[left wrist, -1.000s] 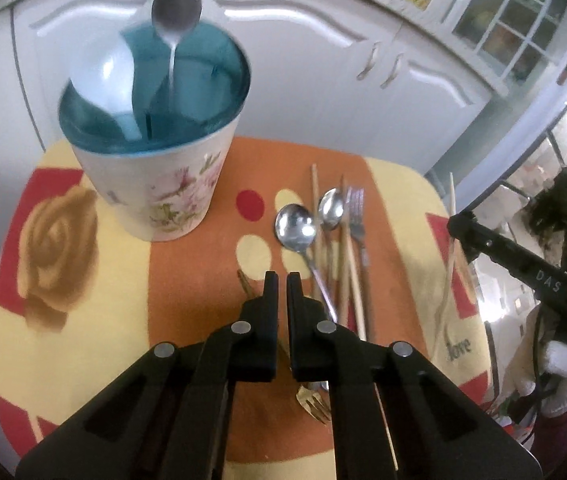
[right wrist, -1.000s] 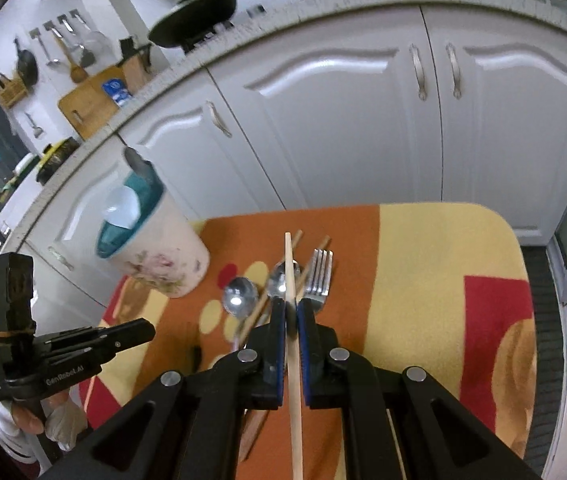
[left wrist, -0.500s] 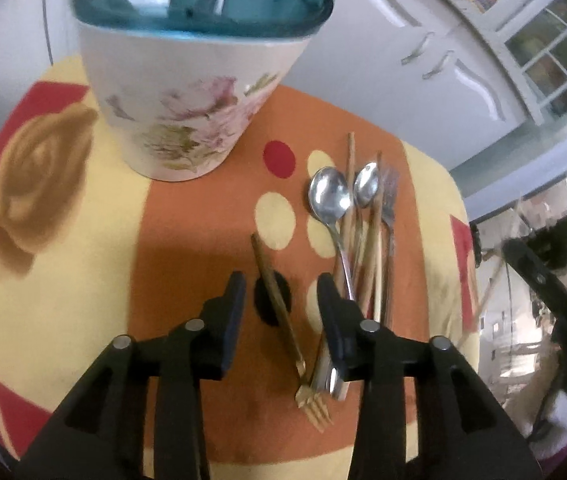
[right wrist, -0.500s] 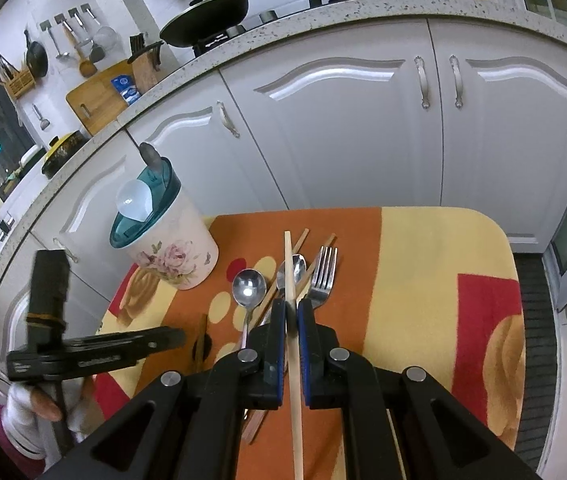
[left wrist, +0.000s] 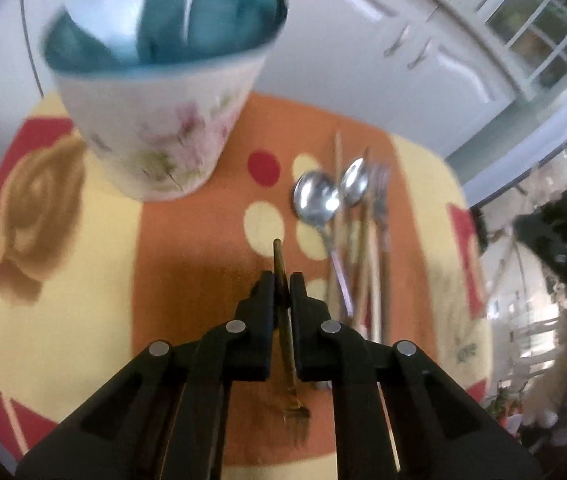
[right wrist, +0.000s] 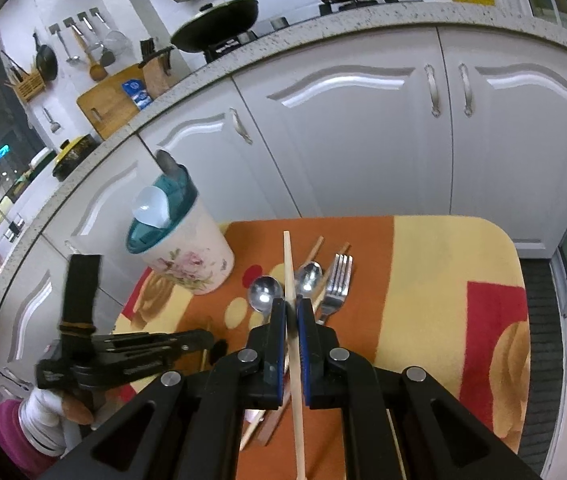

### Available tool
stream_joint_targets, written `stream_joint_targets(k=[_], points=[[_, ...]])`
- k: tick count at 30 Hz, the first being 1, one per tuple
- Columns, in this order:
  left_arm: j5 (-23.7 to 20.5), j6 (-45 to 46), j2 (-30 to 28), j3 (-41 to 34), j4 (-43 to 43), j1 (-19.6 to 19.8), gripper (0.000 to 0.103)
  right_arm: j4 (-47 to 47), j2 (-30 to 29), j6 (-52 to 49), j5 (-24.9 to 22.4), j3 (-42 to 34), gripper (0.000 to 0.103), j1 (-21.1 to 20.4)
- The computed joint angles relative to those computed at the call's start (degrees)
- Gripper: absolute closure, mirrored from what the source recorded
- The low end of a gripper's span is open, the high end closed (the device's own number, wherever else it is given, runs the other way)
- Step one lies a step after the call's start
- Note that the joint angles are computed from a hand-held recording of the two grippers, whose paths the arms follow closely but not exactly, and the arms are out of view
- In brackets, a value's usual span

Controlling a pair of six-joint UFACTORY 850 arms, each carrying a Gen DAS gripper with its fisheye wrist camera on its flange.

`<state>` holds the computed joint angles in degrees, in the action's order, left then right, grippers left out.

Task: Organize utensils
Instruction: 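Carry the fork with the left tool while the right carries the chopstick above the cup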

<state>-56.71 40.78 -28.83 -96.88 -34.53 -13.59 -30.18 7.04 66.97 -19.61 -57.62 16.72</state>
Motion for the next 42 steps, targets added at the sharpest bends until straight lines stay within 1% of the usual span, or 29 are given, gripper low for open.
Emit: stream_joint_targets(k=[2,8,10,17,20,23,28,32,35,38,42], points=[[-0.3,2.2,1.5,0.4,-2.1,1.1,0.098,-1.1,0.1,0.5,-0.2,-0.5,0.098,0.6],[-2.0,4.9,2.9,-1.6,-6.9,3.3,0.098,-4.4,-0.5,0.8,-3.0,-3.2,0.099,3.1],[-2.1,6.1,4.0,-1.0,-8.3,3.8,0.098,-5.1,-0.9,0.4,-4.0,-4.5,0.099,3.7],[-3.8,6.8,4.1,-4.7,-11.3,5.9,0.098,-6.4,-2.3,-1.1,-4.5,-8.2,0.099,4.1],[-5.2,5.1,2.4,-9.0,-12.4,6.9,0.098,-6.7,-3.0,-2.3,-4.1,-10.5,0.099,4.0],[-6.0,3.3,0.5,-13.6,-13.1,7.7,0.098,-5.9,-4.0,-3.8,-2.2,-13.4,0.099,3.3],[-4.5,0.4,-3.3,-21.8,-12.8,8.0,0.098,-9.8,-8.1,-3.1,-1.6,-20.5,0.099,2.9],[-3.2,-3.5,-7.8,-29.5,-10.2,7.5,0.098,-10.0,-12.6,-3.6,-1.2,-26.4,0.099,2.2],[-2.6,-6.4,-11.7,-35.5,-6.5,6.6,0.098,-9.8,-16.4,-5.0,-1.8,-30.9,0.099,1.8],[-1.8,-8.1,-14.4,-39.3,-3.2,5.9,0.098,-8.5,-19.5,-6.9,-1.8,-34.5,0.099,1.3],[-3.7,-11.1,-19.2,-45.6,0.4,5.1,0.098,-7.3,-23.8,-9.6,-2.3,-39.0,0.099,0.9]])
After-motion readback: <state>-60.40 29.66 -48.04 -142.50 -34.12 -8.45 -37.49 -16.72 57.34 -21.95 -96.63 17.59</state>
